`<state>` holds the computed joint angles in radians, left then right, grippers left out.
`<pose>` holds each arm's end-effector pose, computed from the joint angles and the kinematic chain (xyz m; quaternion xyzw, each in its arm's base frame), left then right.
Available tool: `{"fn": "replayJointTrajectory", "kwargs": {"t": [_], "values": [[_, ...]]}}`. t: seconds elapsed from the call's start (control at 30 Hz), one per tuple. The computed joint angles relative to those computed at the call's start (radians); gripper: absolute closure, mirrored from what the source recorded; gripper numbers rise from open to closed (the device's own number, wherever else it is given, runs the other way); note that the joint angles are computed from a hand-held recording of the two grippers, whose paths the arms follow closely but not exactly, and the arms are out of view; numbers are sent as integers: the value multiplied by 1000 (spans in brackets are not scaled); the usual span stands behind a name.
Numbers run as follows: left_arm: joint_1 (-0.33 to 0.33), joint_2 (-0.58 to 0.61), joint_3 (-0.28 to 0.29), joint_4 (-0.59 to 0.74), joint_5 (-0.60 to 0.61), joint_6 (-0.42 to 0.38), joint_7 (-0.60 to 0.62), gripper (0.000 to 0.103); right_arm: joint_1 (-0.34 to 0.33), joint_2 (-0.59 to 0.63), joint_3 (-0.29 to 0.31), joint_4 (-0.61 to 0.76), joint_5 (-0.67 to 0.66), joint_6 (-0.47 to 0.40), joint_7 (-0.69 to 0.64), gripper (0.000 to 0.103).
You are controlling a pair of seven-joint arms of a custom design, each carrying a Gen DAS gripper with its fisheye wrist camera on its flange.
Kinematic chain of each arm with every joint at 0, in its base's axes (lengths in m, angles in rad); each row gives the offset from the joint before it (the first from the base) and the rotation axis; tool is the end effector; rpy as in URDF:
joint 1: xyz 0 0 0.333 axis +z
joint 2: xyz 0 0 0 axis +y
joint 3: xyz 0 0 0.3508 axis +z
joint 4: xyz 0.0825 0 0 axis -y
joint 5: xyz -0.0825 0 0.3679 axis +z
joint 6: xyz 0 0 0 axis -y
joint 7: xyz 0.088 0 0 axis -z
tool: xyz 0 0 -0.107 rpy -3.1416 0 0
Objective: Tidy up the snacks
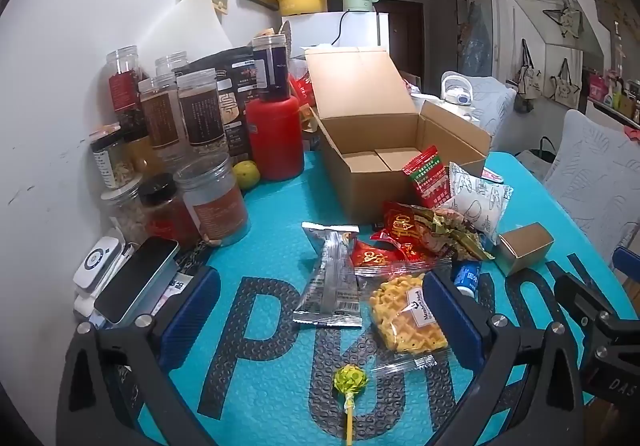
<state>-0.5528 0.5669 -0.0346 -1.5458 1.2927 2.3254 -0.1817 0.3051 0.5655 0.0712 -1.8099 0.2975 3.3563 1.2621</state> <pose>0.6205 -0.3867 0.3904 -0.7101 0.5142 -0.2580 0.4058 0.6721 0.2206 0.3869 -0.7194 0.5142 -0.2769 0.3761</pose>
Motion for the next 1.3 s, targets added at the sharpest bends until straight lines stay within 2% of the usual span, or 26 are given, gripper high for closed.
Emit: {"fn": "replayJointTrajectory", "kwargs": {"t": [0.27, 0.4, 0.43, 0.5, 0.53, 0.67, 0.8, 0.97, 1.3], "values": [[1, -4, 1, -2, 1, 25, 5, 0, -35, -4, 40, -11, -10, 11, 2, 0], [-3, -13, -1, -17, 12, 21, -11, 0, -26, -9, 29, -11, -11, 7, 1, 0], [-2, -14, -2, -18, 13, 21, -11, 0, -47, -8, 53, -20, -19, 24, -1, 0], [8, -12, -7, -13, 5, 31, 7, 0, -59, -10, 63, -26, -26, 31, 0, 0], [6, -12, -5, -13, 7, 29, 5, 0, -29, -9, 36, -15, -15, 20, 2, 0], [7, -17, -3, -17, 19, 38, -3, 0, 3, -10, 1, -7, -5, 8, -2, 0], [9, -22, -4, -24, 22, 42, -12, 0, -21, -11, 31, -12, -12, 16, -2, 0], [15, -24, -8, -28, 22, 53, -14, 0, -2, -8, 11, -10, -8, 12, -6, 0], [12, -27, -8, -32, 27, 57, -19, 0, -27, -9, 38, -20, -17, 25, -4, 0]]}}
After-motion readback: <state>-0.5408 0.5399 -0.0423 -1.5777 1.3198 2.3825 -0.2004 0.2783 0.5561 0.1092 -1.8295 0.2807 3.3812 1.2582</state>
